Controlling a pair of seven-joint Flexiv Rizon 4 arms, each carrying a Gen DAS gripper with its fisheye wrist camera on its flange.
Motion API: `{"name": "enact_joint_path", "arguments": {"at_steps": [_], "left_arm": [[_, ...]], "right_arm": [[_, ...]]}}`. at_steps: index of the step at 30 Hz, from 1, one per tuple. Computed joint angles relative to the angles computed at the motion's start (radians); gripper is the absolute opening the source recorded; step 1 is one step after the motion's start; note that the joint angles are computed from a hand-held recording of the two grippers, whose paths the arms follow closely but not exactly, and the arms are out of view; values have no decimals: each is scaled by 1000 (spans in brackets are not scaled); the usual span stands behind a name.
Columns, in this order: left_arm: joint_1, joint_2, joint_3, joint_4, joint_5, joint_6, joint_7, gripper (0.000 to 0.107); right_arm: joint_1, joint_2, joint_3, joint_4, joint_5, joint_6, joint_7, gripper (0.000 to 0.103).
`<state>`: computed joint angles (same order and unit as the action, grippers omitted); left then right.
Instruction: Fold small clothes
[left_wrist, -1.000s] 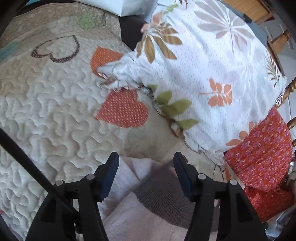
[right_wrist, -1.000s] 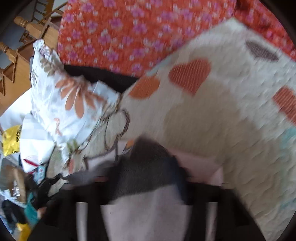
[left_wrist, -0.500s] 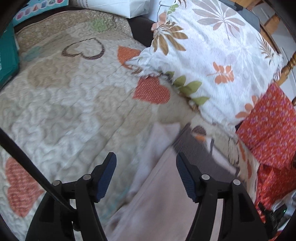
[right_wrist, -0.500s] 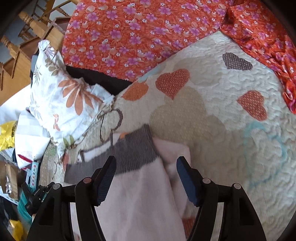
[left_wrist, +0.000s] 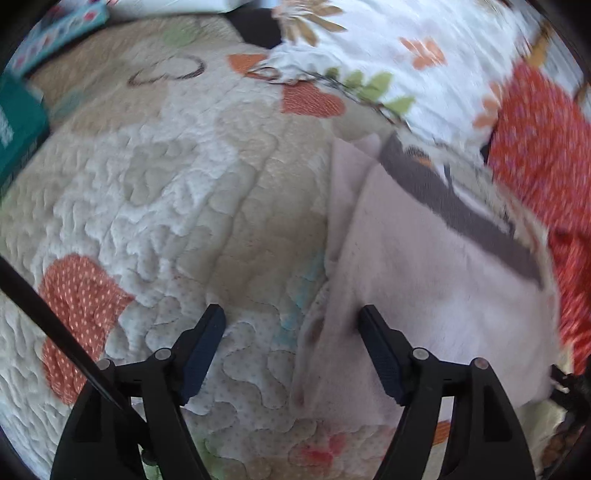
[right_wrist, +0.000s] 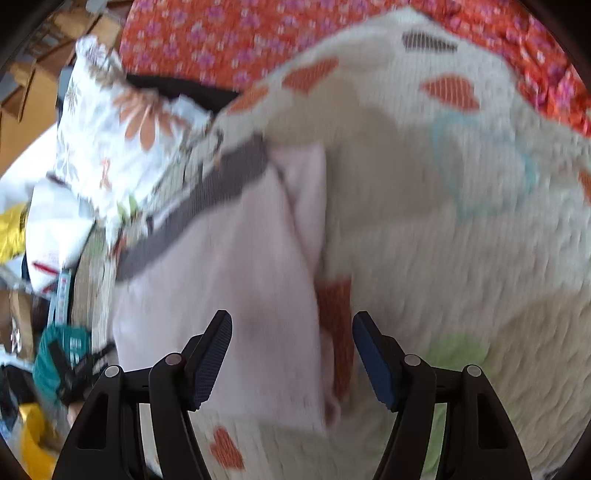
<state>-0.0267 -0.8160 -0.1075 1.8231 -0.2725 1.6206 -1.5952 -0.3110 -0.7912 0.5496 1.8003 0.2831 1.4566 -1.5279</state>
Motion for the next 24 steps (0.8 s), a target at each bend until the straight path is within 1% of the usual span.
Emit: {"name": "enact_joint_path", "arguments": {"at_steps": [1, 2, 3, 4, 5, 6, 7, 9, 10, 11, 12, 13, 14, 15, 16, 17, 18, 19, 20, 21, 22, 23, 24], "left_arm": [[-39, 0, 42, -15, 8, -24, 3, 62], [-55, 1, 56, -26, 18, -46, 13, 31], [-54, 6, 43, -28, -5, -69, 57, 19], [-75, 14, 63, -36, -18, -99, 64, 9], [-112, 23, 115, -48, 34, -121, 6, 6], [-146, 33, 156, -50, 49, -129, -12, 6], [-153, 47, 164, -39, 48, -134, -22, 6], [-125, 75, 133, -9, 38, -143, -34, 5], [-128, 87, 141, 2, 37, -152, -49, 5], [-141, 91, 162, 3, 40, -166, -70, 5], [-147, 94, 175, 5, 41, -178, -89, 5], [-154, 98, 192, 12, 42, -194, -114, 5], [-173, 95, 222, 1, 49, -223, -146, 5], [-198, 96, 263, -1, 63, -254, -191, 5], [-198, 101, 271, 2, 68, -271, -217, 6], [-184, 112, 262, 19, 64, -277, -241, 7], [-165, 122, 243, 41, 59, -265, -258, 9], [-143, 134, 221, 68, 52, -238, -273, 21], [-127, 140, 203, 86, 51, -210, -280, 37], [-124, 142, 199, 101, 53, -175, -293, 44], [-137, 139, 215, 107, 61, -147, -313, 50], [-149, 136, 229, 107, 70, -132, -323, 51], [-166, 131, 247, 103, 82, -121, -330, 52]], "right_arm": [[5, 1, 2, 17, -7, 12, -19, 70], [35, 15, -24, 40, -21, 41, -24, 63], [42, 21, -30, 50, -41, 34, -30, 29], [37, 23, -27, 52, -50, 16, -30, 14], [30, 27, -26, 58, -50, 15, -30, 13], [17, 32, -22, 62, -48, 12, -32, 8], [14, 43, -29, 69, -46, 14, -27, 7], [13, 63, -43, 79, -45, 24, -21, 7], [-7, 68, -31, 80, -43, 24, -29, 7], [-7, 71, -34, 79, -44, 21, -27, 6], [17, 82, -66, 86, -50, 22, -12, 5], [54, 92, -114, 104, -95, 30, 37, 4], [69, 94, -130, 95, -74, 9, 24, 4], [68, 90, -132, 87, -80, -23, 32, 5], [84, 91, -153, 83, -85, -44, 48, 5], [110, 98, -186, 90, -91, -45, 68, 7], [123, 106, -206, 97, -93, -41, 82, 13], [120, 111, -206, 100, -86, -31, 88, 16], [116, 116, -204, 106, -79, -16, 93, 16], [115, 124, -206, 114, -71, 5, 102, 17], [127, 133, -221, 126, -70, 34, 118, 17], [141, 142, -235, 140, -73, 72, 132, 17], [148, 149, -238, 153, -80, 115, 139, 21]]}}
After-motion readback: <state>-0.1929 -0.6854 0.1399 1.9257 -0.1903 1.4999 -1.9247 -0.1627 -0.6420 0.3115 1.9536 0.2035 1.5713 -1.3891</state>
